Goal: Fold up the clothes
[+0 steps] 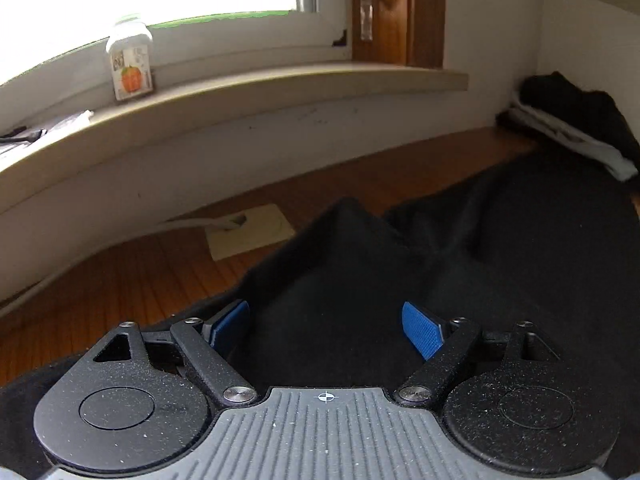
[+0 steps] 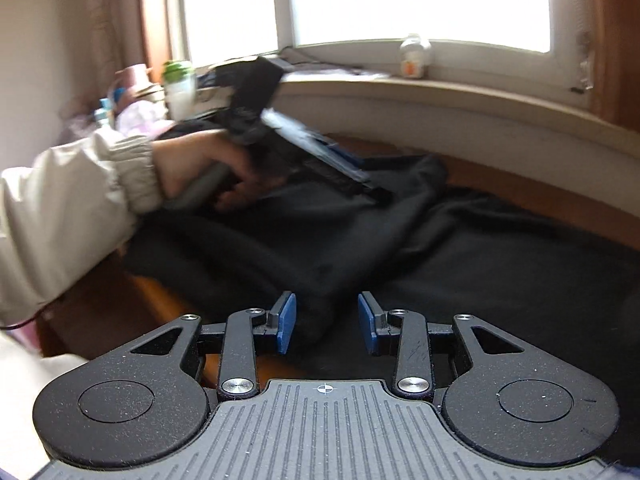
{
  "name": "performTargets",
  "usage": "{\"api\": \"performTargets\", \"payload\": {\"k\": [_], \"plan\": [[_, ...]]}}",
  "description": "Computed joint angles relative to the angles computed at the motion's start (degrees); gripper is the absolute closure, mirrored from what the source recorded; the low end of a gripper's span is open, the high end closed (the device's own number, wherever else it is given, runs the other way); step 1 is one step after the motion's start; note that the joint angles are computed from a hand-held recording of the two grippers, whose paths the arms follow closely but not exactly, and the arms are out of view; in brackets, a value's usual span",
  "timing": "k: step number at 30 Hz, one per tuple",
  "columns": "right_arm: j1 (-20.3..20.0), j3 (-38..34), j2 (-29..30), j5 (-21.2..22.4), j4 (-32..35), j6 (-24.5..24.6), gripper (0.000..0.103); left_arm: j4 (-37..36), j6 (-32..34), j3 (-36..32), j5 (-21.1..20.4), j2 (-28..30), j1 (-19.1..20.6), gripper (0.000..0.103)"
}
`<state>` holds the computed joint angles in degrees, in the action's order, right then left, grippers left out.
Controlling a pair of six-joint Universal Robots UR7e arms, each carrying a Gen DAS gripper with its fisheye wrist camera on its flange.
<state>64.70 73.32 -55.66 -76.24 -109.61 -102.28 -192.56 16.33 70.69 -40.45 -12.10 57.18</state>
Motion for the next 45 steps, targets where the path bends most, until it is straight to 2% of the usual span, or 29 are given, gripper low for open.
{"api": "performTargets", "payload": {"k": [1,6,8,10,11,15,16,17,18,19,20,22,23,25,28,32,33,34,35,37,40,43,45], "plan": [[0.02,-0.11,-0.11,-0.64,1.04,-0.63,0.081,-0.15,0.15,0.09,0.38,0.03,-0.10,0.017],[-0.13,0.40,-0.49,0.17,0.69,-2.36,0.079,-0.40,0.67,0.34,0.72,0.01,-0.33,0.017],[0.01,-0.62,0.38,0.59,1.07,-3.10,0.063,-1.01,0.81,0.67,0.16,-0.19,-0.34,0.017],[0.26,-1.92,1.51,0.01,1.85,-3.81,0.062,-1.81,0.56,0.84,-0.75,-0.31,-0.51,0.017],[0.34,-2.52,2.02,-0.26,2.24,-3.96,0.062,-2.53,-0.51,1.11,-2.65,-0.54,-0.62,0.017],[0.32,-3.19,2.49,-0.03,3.27,-4.91,0.062,4.82,-6.24,-1.42,-7.39,0.06,-1.42,0.018],[0.27,-3.18,2.38,0.13,3.65,-5.20,0.062,7.16,-5.54,-3.10,-6.46,1.17,-1.62,0.019],[0.25,-3.22,2.26,0.20,4.15,-5.42,0.065,9.63,-4.38,-5.12,-4.99,2.55,-1.83,0.024],[0.30,-3.46,2.17,-0.16,5.05,-5.62,0.069,9.70,-2.57,-6.69,-3.30,4.01,-1.96,0.023],[0.34,-3.78,2.12,-0.55,5.92,-5.69,0.078,8.61,-0.98,-7.50,-2.50,4.90,-2.02,0.023],[0.32,-4.30,2.03,-0.84,7.23,-5.65,0.086,8.24,-1.03,-7.47,-2.61,4.92,-1.93,0.024],[0.41,-6.62,2.22,-2.02,12.14,-5.15,0.092,7.92,-1.69,-7.29,-3.05,4.76,-1.71,0.024],[0.35,-6.21,1.55,-2.42,12.64,-5.71,0.093,8.00,-1.66,-7.60,-2.93,4.98,-1.74,0.024],[0.13,-2.92,-0.64,-2.80,9.11,-7.90,0.093,8.19,-1.16,-8.03,-2.34,5.37,-1.88,0.023],[0.06,-3.60,-0.90,-3.56,11.18,-8.25,0.095,8.39,-1.16,-8.19,-2.42,5.36,-1.86,0.022],[-0.32,-1.27,-1.72,-0.90,5.76,-9.19,0.091,8.39,-1.21,-8.12,-2.61,5.17,-1.83,0.022],[-0.38,-0.82,-1.59,-0.01,4.02,-8.92,0.087,8.17,-1.38,-7.87,-2.91,4.99,-1.76,0.022],[-0.43,-0.30,-1.43,0.84,2.12,-8.64,0.074,7.85,-1.58,-7.63,-3.03,4.87,-1.74,0.022],[-0.40,-0.40,-0.95,0.98,1.23,-8.54,0.066,7.51,-1.77,-7.41,-3.09,4.76,-1.72,0.023],[-0.05,-2.27,0.88,-0.36,2.40,-7.11,0.067,6.83,-2.16,-6.96,-3.21,4.56,-1.69,0.026],[-0.26,-3.10,1.38,-0.23,5.13,-6.95,0.093,5.88,-2.73,-6.73,-2.95,4.50,-1.68,0.034],[-0.97,-2.79,0.02,2.00,7.73,-7.72,0.096,5.80,-2.92,-6.95,-2.83,4.57,-1.65,0.035],[-1.59,-1.66,-1.45,3.68,7.14,-7.44,0.097,6.19,-2.99,-7.13,-2.85,4.59,-1.65,0.033]]}}
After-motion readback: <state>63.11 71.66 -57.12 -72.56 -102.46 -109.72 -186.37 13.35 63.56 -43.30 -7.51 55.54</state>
